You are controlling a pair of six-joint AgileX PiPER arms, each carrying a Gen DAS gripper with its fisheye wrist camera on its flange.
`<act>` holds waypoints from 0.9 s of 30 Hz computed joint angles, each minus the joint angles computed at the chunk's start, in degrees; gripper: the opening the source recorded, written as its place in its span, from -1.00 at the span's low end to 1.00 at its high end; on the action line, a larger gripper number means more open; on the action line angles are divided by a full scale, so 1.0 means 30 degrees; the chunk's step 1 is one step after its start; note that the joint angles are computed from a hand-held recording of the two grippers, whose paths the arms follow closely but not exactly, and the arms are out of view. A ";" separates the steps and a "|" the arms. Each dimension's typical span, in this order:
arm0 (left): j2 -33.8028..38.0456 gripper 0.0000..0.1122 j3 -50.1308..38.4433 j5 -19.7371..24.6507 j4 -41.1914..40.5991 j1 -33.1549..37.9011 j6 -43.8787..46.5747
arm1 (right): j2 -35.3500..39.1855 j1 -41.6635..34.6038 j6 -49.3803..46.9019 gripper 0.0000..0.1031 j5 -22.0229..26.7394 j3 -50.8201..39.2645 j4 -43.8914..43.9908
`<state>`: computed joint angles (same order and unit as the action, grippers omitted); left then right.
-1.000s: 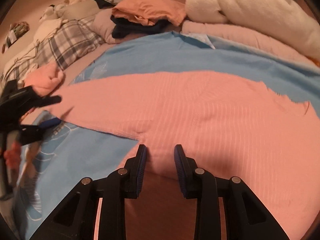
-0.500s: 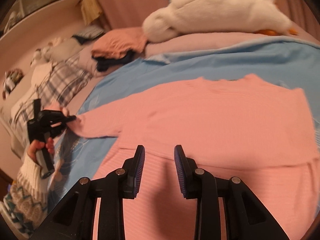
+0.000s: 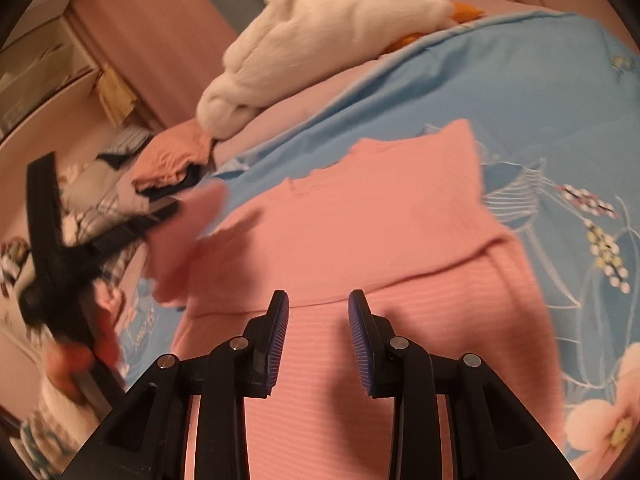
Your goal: Fold small clothes
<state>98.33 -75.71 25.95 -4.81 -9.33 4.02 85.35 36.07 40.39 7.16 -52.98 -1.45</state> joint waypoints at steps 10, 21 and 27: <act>0.0146 0.36 0.1365 0.2294 -0.5988 -0.0125 0.6809 | -0.1398 -0.1772 0.1169 -0.30 -0.0104 0.1687 -0.0494; -0.4298 0.37 0.6161 0.3342 -1.2373 0.8554 1.2663 | 0.2587 0.1997 -0.2839 -0.30 0.2325 -0.4098 -0.2842; -0.4148 0.37 0.6786 0.3670 -1.3197 1.0182 1.3451 | 0.7813 0.4690 -0.5733 -0.30 0.7182 -1.1527 -0.6571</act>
